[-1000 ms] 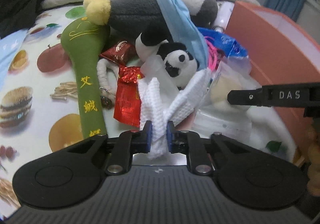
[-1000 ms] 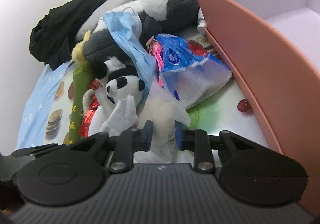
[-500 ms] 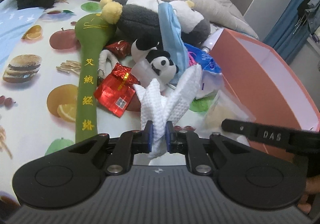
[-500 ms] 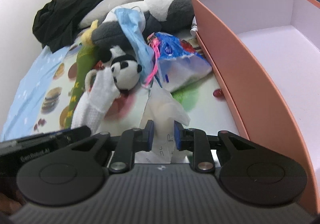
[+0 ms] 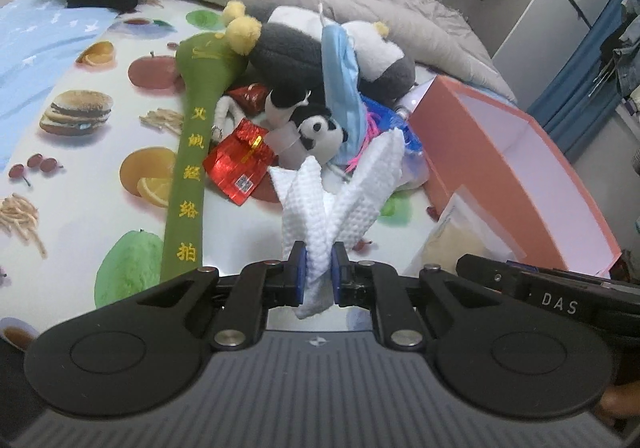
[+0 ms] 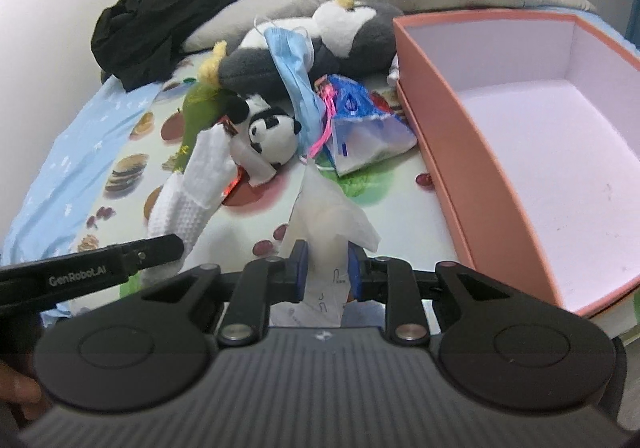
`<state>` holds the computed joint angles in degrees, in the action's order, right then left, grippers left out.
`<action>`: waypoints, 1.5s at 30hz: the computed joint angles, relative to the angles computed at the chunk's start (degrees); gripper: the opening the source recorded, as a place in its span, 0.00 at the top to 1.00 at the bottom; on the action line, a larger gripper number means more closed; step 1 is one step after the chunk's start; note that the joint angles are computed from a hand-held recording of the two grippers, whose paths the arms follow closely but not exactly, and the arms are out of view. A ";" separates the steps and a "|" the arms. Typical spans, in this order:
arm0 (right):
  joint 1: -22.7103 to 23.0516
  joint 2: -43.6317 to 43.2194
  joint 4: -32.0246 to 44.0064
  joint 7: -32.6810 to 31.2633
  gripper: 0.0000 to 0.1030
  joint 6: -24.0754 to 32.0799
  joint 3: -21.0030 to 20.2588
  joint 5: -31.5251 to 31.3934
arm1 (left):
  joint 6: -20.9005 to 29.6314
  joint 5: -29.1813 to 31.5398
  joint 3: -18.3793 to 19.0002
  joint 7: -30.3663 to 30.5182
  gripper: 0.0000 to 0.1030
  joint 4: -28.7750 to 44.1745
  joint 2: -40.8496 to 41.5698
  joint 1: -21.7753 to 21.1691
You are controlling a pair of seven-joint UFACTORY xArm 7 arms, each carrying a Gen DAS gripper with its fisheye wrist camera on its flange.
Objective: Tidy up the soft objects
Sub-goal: 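Lift the white cloth with the left tool while the right tool lifts the clear cup toward the pink box, then open the left tool over the pink box while the right tool releases the clear cup inside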
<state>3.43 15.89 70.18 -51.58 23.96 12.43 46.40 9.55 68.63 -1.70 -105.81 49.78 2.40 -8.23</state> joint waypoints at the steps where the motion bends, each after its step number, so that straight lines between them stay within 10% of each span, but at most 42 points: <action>1: -0.35 -0.67 -0.16 -0.58 0.76 0.18 0.16 0.59 | 0.56 -0.50 -0.18 0.52 0.85 -0.08 -0.69 -0.16; 26: -3.71 -4.76 4.41 1.63 0.76 0.97 -6.86 2.49 | 2.03 -29.34 -2.88 31.63 0.85 18.83 8.41 -6.89; 36: -6.83 6.03 15.79 15.17 0.76 -0.31 -6.61 -9.62 | 6.66 -50.12 -9.44 58.92 0.85 40.76 26.54 -4.03; 45: -7.44 21.05 34.42 29.26 0.76 6.05 -6.84 -23.06 | 21.99 -59.88 -10.96 75.49 0.85 75.23 49.22 -5.79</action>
<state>-4.01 36.94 104.60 -22.32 30.01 5.59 23.34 31.54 8.75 -12.67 -30.33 125.01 51.62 -14.02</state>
